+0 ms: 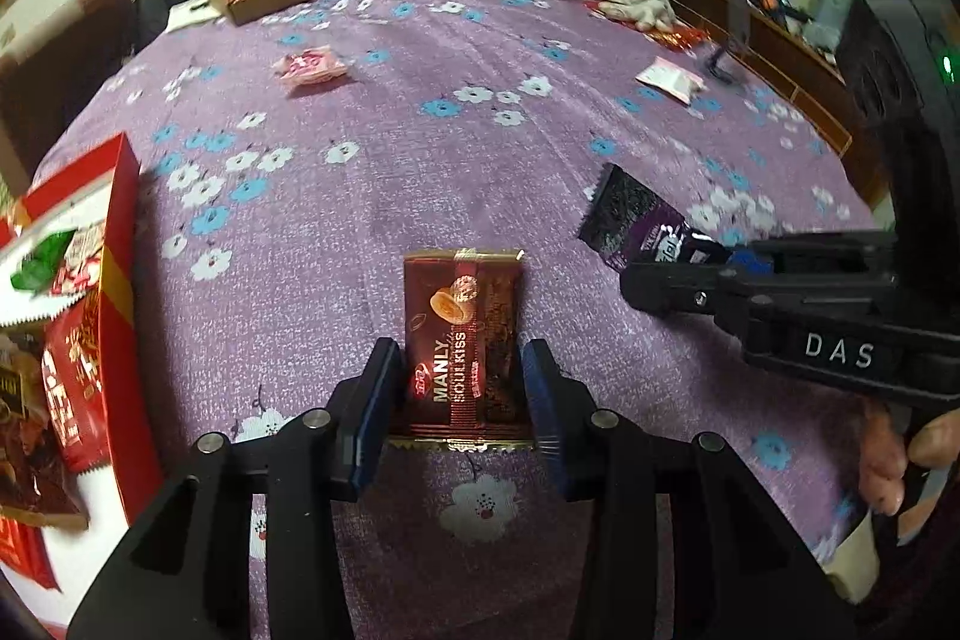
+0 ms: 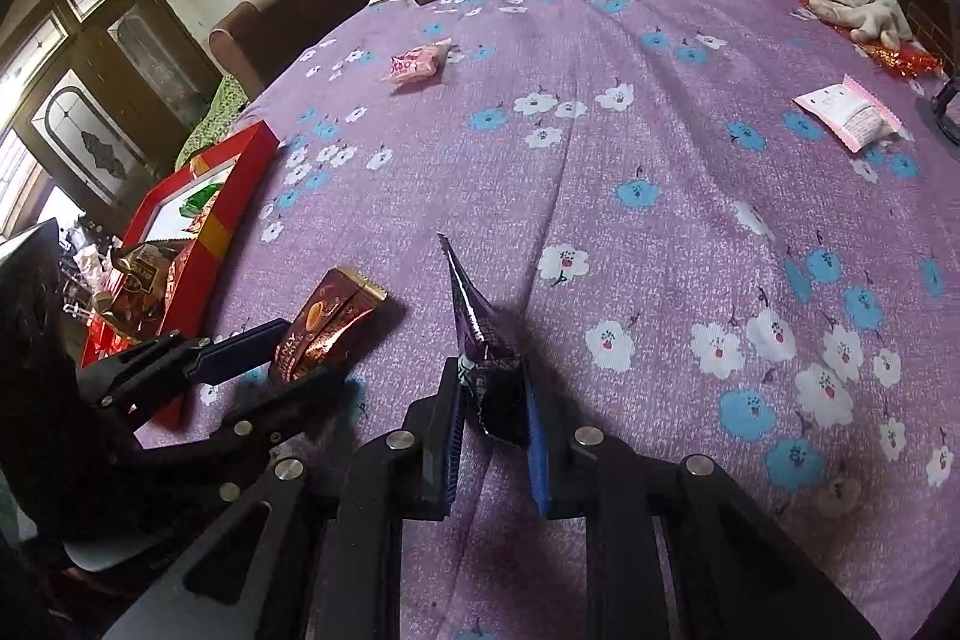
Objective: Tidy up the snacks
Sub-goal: 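Carry the brown and black packets to the gift box and open both grippers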
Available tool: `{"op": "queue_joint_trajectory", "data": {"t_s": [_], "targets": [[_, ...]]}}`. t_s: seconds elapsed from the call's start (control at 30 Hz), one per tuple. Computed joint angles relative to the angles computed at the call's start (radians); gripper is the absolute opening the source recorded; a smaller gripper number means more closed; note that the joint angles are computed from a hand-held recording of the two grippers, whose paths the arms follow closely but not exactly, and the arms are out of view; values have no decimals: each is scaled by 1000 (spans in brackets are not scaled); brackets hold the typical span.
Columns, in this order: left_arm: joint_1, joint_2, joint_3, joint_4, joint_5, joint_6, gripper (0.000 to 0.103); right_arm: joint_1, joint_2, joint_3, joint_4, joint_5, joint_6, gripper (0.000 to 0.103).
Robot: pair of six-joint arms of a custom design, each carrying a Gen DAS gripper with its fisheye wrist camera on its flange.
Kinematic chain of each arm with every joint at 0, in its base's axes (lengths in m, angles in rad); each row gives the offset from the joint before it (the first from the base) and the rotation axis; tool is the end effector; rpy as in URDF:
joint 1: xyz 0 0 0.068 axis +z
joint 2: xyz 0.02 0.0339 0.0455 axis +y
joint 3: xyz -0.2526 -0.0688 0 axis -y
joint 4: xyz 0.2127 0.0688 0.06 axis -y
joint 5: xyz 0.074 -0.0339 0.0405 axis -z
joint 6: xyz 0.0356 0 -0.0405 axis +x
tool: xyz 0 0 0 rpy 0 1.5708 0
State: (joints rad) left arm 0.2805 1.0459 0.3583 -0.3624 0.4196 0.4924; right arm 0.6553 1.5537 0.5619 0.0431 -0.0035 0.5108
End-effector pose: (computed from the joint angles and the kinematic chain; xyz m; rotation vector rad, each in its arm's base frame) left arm 0.1471 0.0273 0.1511 0.4050 2.4684 -0.2418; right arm 0.1951 0.1501 0.1318 -0.1881 2.5791 0.4615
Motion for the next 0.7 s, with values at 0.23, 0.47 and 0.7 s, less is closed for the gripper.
{"op": "queue_joint_trajectory", "data": {"t_s": [0.23, 0.47, 0.7], "targets": [[3, 14, 7, -6, 9, 24, 45, 49, -13, -18, 11, 64, 59, 19], [-7, -9, -6, 11, -14, -5, 32, 64, -38, -50, 31, 68, 95, 19], [37, -59, 15, -33, 22, 31, 25, 85, -59, -36, 12, 61, 107, 18]]}}
